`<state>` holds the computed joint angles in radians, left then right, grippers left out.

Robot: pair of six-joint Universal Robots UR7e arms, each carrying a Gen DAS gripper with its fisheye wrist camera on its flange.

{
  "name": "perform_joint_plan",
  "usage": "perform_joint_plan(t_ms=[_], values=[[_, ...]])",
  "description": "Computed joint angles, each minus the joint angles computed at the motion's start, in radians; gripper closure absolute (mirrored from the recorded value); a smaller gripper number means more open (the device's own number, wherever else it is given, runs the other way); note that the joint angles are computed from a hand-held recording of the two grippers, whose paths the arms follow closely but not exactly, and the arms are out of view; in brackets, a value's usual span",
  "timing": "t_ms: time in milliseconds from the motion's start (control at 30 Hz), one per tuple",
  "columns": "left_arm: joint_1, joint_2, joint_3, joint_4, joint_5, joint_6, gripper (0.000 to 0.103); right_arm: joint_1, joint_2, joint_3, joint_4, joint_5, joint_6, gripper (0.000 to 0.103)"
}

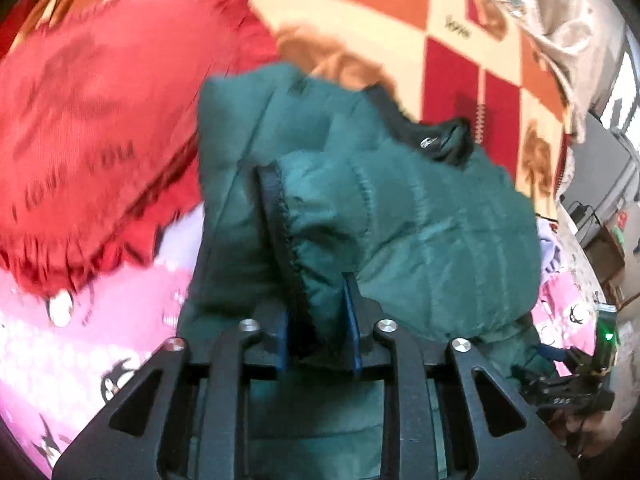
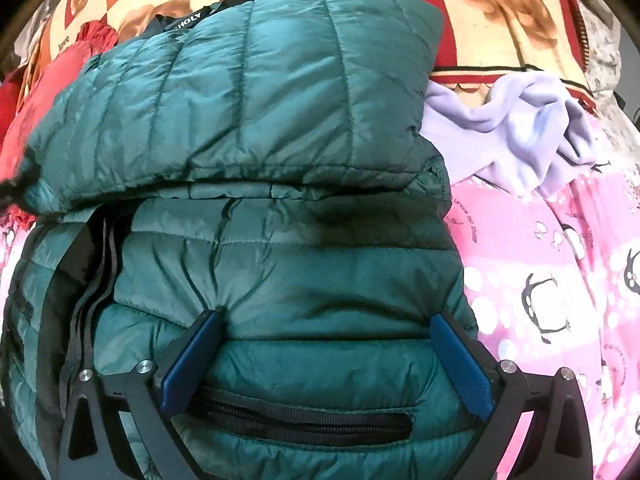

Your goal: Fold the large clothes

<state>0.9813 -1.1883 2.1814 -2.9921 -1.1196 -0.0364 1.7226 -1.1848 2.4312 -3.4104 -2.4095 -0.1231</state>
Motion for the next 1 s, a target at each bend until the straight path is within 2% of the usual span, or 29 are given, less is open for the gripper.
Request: perform_joint_plan(t_ms=[67, 100, 200, 233, 267, 300, 333, 367, 433, 467, 500, 567, 633, 667, 733, 767, 800, 867, 933, 967, 1000], values=[[0.022, -0.005, 0.001, 0.011, -0.03, -0.02, 0.066, -0.004, -0.059, 0.008, 0.051, 0.042, 0.005, 0.001], [0.028, -0.011, 0.005, 0.01, -0.036, -0.021, 0.063, -0.003, -0.094, 0.019, 0.04, 0.058, -0.004, 0.001], [0.022, -0.047, 0.038, -0.048, -0.021, -0.019, 0.063, -0.005, -0.137, 0.052, -0.118, 0.072, -0.067, 0.001], [0.006, -0.057, 0.056, -0.094, 0.008, -0.029, 0.063, -0.01, -0.15, 0.059, -0.203, 0.07, -0.096, 0.001], [-0.01, -0.061, 0.067, -0.133, 0.032, -0.03, 0.063, -0.013, -0.15, 0.059, -0.27, 0.068, -0.117, 0.004], [-0.034, -0.062, 0.085, -0.196, 0.048, -0.012, 0.063, -0.015, -0.145, 0.058, -0.325, 0.079, -0.14, 0.021], [-0.047, -0.057, 0.089, -0.227, 0.05, 0.006, 0.063, -0.029, -0.159, 0.058, -0.338, 0.125, -0.161, 0.033], [-0.07, -0.049, 0.1, -0.277, 0.034, 0.044, 0.063, -0.046, -0.172, 0.051, -0.309, 0.181, -0.169, 0.045], [-0.089, -0.03, 0.1, -0.299, -0.017, 0.082, 0.063, -0.06, -0.154, 0.027, -0.302, 0.266, -0.218, 0.046], [-0.097, -0.012, 0.096, -0.293, -0.027, 0.095, 0.063, -0.052, -0.128, 0.014, -0.325, 0.274, -0.248, 0.046], [-0.106, 0.007, 0.091, -0.286, -0.007, 0.103, 0.063, -0.046, -0.098, -0.003, -0.346, 0.273, -0.286, 0.046], [-0.117, 0.072, 0.074, -0.253, 0.098, 0.114, 0.063, -0.04, -0.039, -0.054, -0.358, 0.256, -0.338, 0.045], [-0.104, 0.125, 0.035, -0.16, 0.193, 0.074, 0.063, -0.07, -0.028, -0.087, -0.269, 0.279, -0.325, 0.045], [-0.09, 0.143, 0.014, -0.114, 0.222, 0.041, 0.063, -0.088, -0.013, -0.108, -0.223, 0.261, -0.311, 0.043], [-0.069, 0.153, -0.01, -0.08, 0.205, 0.007, 0.063, -0.117, 0.019, -0.136, -0.176, 0.238, -0.281, 0.02], [-0.064, 0.158, -0.017, -0.076, 0.205, 0.007, 0.063, -0.121, 0.032, -0.146, -0.165, 0.21, -0.254, 0.0], [-0.062, 0.162, -0.02, -0.076, 0.207, 0.01, 0.063, -0.132, 0.032, -0.157, -0.134, 0.195, -0.213, 0.0], [-0.061, 0.169, -0.02, -0.085, 0.213, 0.019, 0.063, -0.172, -0.026, -0.152, -0.006, 0.272, -0.106, 0.0], [-0.066, 0.173, -0.017, -0.096, 0.218, 0.021, 0.063, -0.195, -0.078, -0.143, 0.066, 0.33, -0.058, 0.0], [-0.068, 0.178, -0.022, -0.096, 0.218, 0.018, 0.063, -0.183, -0.084, -0.141, 0.054, 0.309, -0.053, 0.001], [-0.068, 0.181, -0.023, -0.098, 0.218, 0.016, 0.063, -0.153, -0.079, -0.141, 0.009, 0.256, -0.057, 0.001]])
